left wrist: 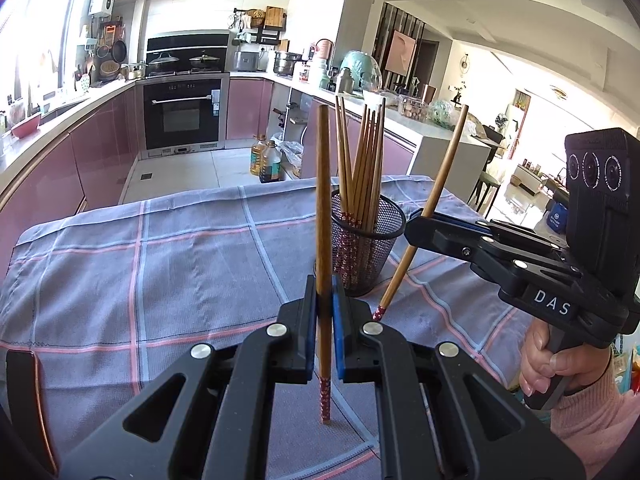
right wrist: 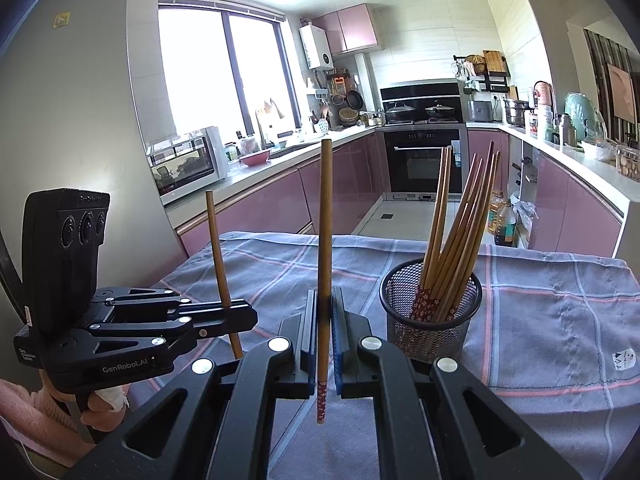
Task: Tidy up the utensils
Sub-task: 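Lift both chopsticks upright and carry them over the mesh cup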
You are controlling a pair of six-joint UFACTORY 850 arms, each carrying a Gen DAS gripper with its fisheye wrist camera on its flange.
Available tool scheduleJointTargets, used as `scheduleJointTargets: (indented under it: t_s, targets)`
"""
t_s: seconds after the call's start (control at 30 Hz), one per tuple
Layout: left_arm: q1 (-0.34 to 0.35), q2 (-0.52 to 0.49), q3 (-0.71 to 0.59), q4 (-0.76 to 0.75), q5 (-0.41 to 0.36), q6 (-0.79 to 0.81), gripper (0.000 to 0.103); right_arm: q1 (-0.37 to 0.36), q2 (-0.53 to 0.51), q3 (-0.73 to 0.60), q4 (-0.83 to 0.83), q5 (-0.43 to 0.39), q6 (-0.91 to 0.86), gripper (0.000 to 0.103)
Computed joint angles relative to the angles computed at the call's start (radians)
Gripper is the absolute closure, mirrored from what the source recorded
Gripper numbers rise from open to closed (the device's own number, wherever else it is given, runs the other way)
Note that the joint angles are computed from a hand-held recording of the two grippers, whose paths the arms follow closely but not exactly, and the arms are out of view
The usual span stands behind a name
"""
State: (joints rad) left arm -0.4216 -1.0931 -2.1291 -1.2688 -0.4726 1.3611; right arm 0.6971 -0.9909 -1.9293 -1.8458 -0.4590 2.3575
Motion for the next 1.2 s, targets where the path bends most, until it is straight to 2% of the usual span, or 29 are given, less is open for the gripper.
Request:
scheduleJointTargets:
  t_s: [1.2]
  targets:
    - [-0.007,-0.006,-0.047,0.018,0.011,-0.019,0.095,-0.01,0.011,-0.002,-0.016,-0.02,-0.006,0.097]
